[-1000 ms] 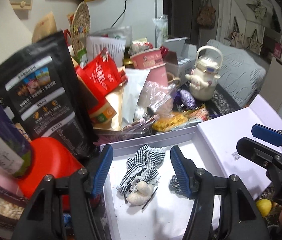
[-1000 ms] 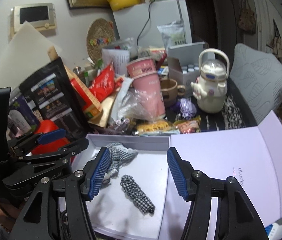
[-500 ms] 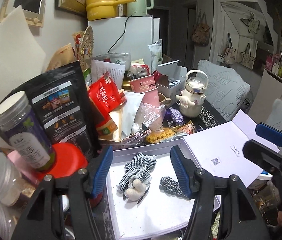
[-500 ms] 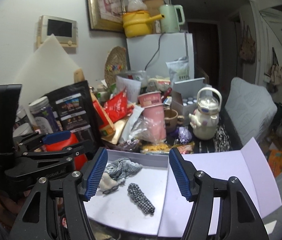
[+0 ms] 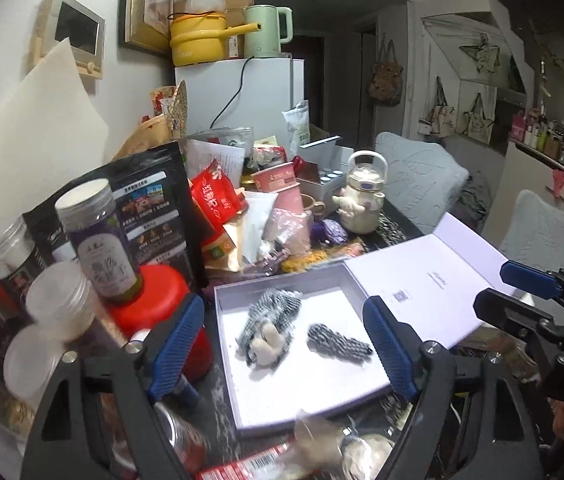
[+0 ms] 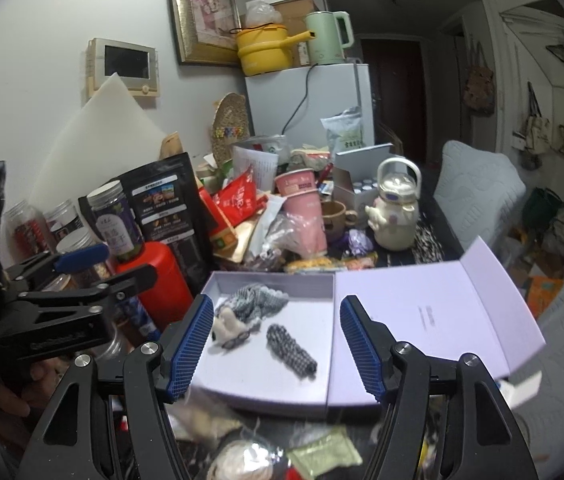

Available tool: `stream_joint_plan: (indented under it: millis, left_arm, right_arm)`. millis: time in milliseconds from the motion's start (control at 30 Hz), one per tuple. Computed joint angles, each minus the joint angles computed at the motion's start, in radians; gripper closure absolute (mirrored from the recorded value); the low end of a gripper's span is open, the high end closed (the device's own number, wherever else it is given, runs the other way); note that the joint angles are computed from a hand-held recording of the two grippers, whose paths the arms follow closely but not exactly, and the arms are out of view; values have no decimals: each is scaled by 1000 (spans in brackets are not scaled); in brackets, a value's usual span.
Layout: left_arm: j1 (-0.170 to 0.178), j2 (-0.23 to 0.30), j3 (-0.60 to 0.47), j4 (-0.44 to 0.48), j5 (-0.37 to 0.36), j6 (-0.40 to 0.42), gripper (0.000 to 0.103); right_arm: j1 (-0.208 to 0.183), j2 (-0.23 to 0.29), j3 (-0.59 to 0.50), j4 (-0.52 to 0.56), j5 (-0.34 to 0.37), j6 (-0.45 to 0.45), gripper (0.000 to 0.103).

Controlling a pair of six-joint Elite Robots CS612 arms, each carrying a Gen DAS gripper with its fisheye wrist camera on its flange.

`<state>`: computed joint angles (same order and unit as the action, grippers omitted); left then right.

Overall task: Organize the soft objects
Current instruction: 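Withdraw both tools from the box back toward the table items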

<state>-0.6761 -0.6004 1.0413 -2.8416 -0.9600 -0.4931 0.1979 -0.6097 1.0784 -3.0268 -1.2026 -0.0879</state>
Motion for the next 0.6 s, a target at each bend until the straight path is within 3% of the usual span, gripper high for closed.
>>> stream_joint_plan:
  millis: [600]
  left_arm:
    - [-59,-104,239,-115,-69,-48,21]
  right_arm:
    - [5,-146,300,-113,-52,34,33]
